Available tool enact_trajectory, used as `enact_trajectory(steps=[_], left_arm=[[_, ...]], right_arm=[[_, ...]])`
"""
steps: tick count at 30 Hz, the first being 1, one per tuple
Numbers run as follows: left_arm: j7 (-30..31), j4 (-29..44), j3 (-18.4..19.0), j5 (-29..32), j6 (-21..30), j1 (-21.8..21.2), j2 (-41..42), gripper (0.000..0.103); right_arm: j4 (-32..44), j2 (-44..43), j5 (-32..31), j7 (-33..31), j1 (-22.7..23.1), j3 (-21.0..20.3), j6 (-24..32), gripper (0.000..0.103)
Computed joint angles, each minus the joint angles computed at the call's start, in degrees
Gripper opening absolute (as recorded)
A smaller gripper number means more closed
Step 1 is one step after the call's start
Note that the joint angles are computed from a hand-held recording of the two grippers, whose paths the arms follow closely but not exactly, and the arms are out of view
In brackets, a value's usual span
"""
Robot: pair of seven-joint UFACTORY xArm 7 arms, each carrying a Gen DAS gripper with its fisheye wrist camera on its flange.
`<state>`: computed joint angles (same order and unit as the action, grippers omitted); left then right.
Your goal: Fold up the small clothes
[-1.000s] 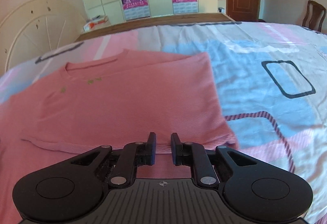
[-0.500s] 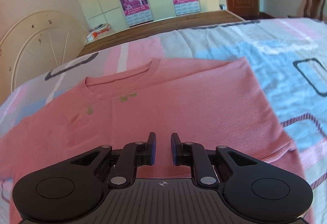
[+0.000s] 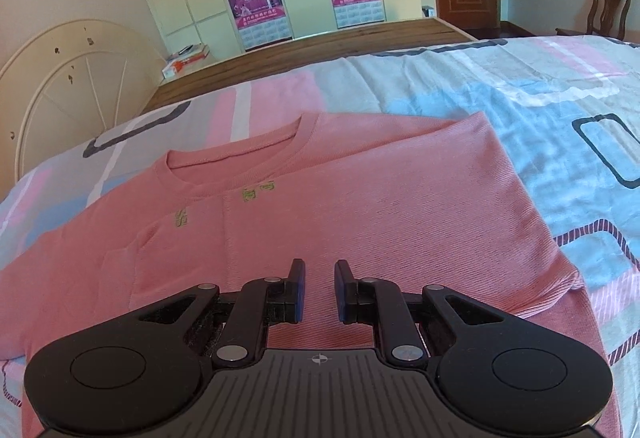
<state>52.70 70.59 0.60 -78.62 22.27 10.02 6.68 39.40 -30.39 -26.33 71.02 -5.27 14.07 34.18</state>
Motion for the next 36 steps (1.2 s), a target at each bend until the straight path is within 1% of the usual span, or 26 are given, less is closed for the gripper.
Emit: enact_trajectory(steps=[2,5,6,8,9,10,14,17,19,20,21,22,23,24,25,26,27,28,29,30,32,33,34,35,36], left_arm=[[3.65,-1.81,-1.65,-0.58,1.63,-1.9,-3.14,0.01],[6.67,-4.57,-3.79,-0.21,3.12,-7.49,-7.99,0.01],[7.23,-5.29,-4.54,-0.34,3.15,-9.59,-9.24,0.01],[6.5,-6.12,-6.33,2.23,3.36,-13.88,-10.83,0.01],[7.01,-6.41,-7.46,3.07,1.83,-16.13,-11.19,0.01],[5.74,-6.56,-8.63,4.92,0.53,-18.3,-11.2,0.01],[-4.37,-5.85,-12.37,17.19,-2.94,-25.75,-8.59,0.01],[-13.99,-5.42,-13.86,30.02,-5.93,-30.46,-5.26,0.01],[-19.2,-4.91,-14.44,35.66,-5.83,-32.55,-2.72,0.011],[-23.0,-4.72,-14.36,40.94,-5.7,-33.36,-1.43,0.016],[-25.75,-4.29,-12.56,45.04,-5.14,-35.97,-0.19,0.024],[-26.77,-4.69,-13.13,46.74,-4.93,-36.17,0.37,0.044],[-25.42,-5.7,-16.11,46.04,-6.31,-33.99,0.08,0.055],[-22.02,-6.71,-16.93,42.95,-7.72,-33.57,-0.67,0.058],[-20.41,-7.96,-17.12,41.52,-8.96,-33.2,-1.99,0.058],[-17.81,-9.29,-17.17,38.97,-9.6,-32.76,-3.63,0.058],[-15.07,-10.53,-16.73,35.97,-10.33,-32.52,-5.39,0.058],[-11.33,-12.11,-15.81,31.65,-11.48,-32.48,-7.47,0.058],[-9.53,-13.83,-14.27,29.73,-12.1,-32.5,-9.64,0.058],[-9.98,-15.69,-13.1,30.21,-13.45,-32.46,-11.52,0.058],[-11.98,-20.48,-10.49,33.85,-15.4,-30.96,-16.25,0.057],[-14.93,-22.75,-10.32,38.2,-15.93,-28.81,-18.05,0.056],[-18.59,-25.13,-10.84,43.55,-16.18,-25.46,-19.81,0.055],[-22.01,-26.75,-11.54,47.91,-16.06,-22.31,-20.89,0.051],[-25.23,-27.51,-12.01,51.67,-14.74,-19.36,-21.31,0.046]], right_arm=[[-0.77,-0.64,0.02,0.22,-0.1,-0.28,-0.56,0.015],[-2.05,-1.75,0.56,0.25,-0.23,-0.75,-1.81,0.015],[-2.51,-2.19,0.85,0.04,-0.2,-0.92,-2.35,0.015],[-3.28,-3.14,1.15,-0.69,-0.36,-1.1,-3.51,0.015],[-3.61,-3.57,1.42,-1.11,-0.41,-1.15,-3.96,0.015],[-4.02,-4.09,1.87,-1.51,-0.42,-1.32,-4.49,0.015],[-6.13,-6.55,4.46,-3.08,-0.64,-2.23,-6.76,0.015],[-8.2,-9.02,7.26,-4.79,-0.54,-3.59,-8.3,0.015],[-9.6,-10.66,9.38,-6.43,-0.3,-4.68,-8.99,0.015],[-10.39,-11.42,10.61,-7.42,-0.01,-5.48,-9.57,0.015],[-10.99,-11.93,11.99,-8.44,0.38,-6.24,-9.91,0.015],[-11.26,-12.11,13.35,-9.49,0.71,-6.88,-9.76,0.021],[-11.15,-11.83,14.74,-10.75,1.29,-7.55,-9.46,0.059],[-11.37,-11.93,15.72,-11.58,1.42,-7.7,-9.7,0.078],[-12.15,-12.58,15.78,-11.59,0.54,-6.84,-11.26,0.085],[-12.89,-12.95,16.18,-12.78,0.83,-7.06,-13.43,0.084],[-12.99,-12.68,17.15,-14.12,1.57,-7.67,-14.49,0.079],[-13.05,-12.05,18.18,-14.75,1.9,-7.78,-15.71,0.066],[-12.87,-10.9,19.78,-15.89,3.15,-8.79,-16.59,0.059],[-12.82,-9.58,21.75,-17.33,4.98,-10.3,-17.92,0.059],[-12.29,-6.63,25.03,-19.9,7.68,-12.13,-20.28,0.058],[-11.83,-5.17,26.35,-21.23,8.85,-12.68,-21.13,0.058],[-11.27,-3.61,27.56,-22.34,9.76,-13.04,-21.83,0.058],[-10.61,-2.1,28.62,-23.01,10.23,-13.02,-22.16,0.058],[-10.08,-0.78,29.35,-23.41,10.23,-12.71,-22.7,0.058]])
